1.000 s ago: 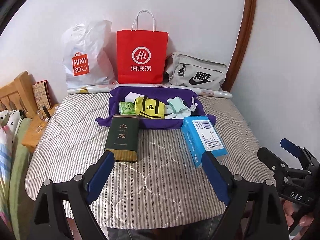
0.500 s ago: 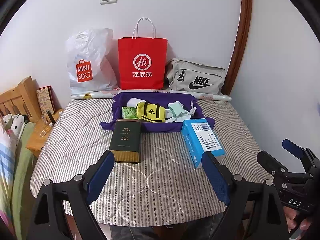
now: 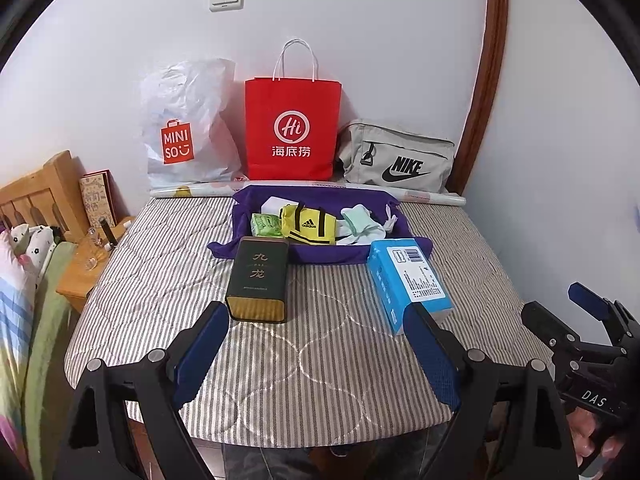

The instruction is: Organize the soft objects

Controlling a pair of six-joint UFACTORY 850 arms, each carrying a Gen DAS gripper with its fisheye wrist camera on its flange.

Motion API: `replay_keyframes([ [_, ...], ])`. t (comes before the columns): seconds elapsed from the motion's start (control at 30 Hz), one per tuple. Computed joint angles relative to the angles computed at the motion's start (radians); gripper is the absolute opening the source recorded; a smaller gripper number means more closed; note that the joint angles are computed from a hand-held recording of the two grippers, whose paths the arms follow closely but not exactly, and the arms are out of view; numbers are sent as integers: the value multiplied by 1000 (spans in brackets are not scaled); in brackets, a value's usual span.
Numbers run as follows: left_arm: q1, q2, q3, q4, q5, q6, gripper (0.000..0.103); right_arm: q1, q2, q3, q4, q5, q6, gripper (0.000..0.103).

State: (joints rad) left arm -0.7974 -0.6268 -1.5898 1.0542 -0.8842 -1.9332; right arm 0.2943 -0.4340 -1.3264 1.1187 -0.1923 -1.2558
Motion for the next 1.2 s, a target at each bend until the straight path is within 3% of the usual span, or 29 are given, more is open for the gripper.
replay_keyframes([
  [1.2,-7,13,12,-3,-10,4,89,-5,28,29,114,1,-111,102],
])
